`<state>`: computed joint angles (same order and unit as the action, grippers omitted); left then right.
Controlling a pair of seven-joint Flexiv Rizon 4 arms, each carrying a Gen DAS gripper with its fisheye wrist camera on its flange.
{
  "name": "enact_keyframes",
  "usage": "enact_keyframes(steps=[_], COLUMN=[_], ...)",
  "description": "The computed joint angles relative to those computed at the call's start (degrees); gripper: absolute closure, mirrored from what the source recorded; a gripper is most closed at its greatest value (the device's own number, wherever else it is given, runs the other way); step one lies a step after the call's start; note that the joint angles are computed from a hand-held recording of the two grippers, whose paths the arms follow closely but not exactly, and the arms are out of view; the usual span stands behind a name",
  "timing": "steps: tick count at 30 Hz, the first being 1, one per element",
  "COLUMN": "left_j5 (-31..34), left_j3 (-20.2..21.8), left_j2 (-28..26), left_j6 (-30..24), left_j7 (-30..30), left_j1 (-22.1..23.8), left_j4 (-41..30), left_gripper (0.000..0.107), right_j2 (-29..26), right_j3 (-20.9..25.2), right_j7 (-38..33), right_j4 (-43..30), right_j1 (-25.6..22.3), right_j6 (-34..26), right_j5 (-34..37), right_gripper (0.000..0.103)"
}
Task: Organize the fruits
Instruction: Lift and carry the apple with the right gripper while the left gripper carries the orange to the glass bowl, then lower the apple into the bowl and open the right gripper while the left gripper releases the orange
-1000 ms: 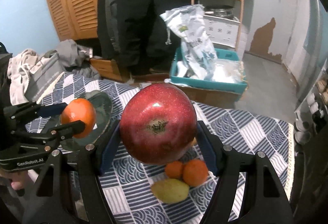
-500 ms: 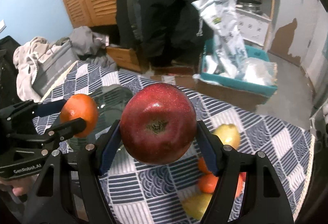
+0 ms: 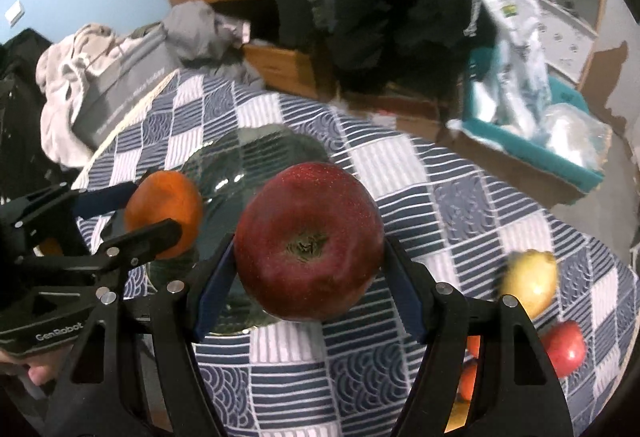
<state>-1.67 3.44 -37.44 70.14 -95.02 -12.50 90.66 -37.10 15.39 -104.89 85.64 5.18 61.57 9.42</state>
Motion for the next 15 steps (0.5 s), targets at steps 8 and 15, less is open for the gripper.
enact_keyframes(steps=[8,15], left_j5=[0.87,1.85], left_j3=[1.25,1.58], left_j2=[-1.05,-1.55], left_j6=[-2.84,-4.46], left_j7=[-0.99,-1.71], left_j1=[0.6,1.1], left_j4=[0.41,0.54], left_gripper=[0.048,0.048], right_j2=[-3.35,-5.18], right_j3=[-0.55,-1.16], right_j7=[0.45,0.41], right_j4=[-2.74,-3.69], right_j1=[2.3,3.5], right_j6=[-3.07,-5.82], right_j5=[-2.25,-3.71], right_gripper=[0.031,0.031])
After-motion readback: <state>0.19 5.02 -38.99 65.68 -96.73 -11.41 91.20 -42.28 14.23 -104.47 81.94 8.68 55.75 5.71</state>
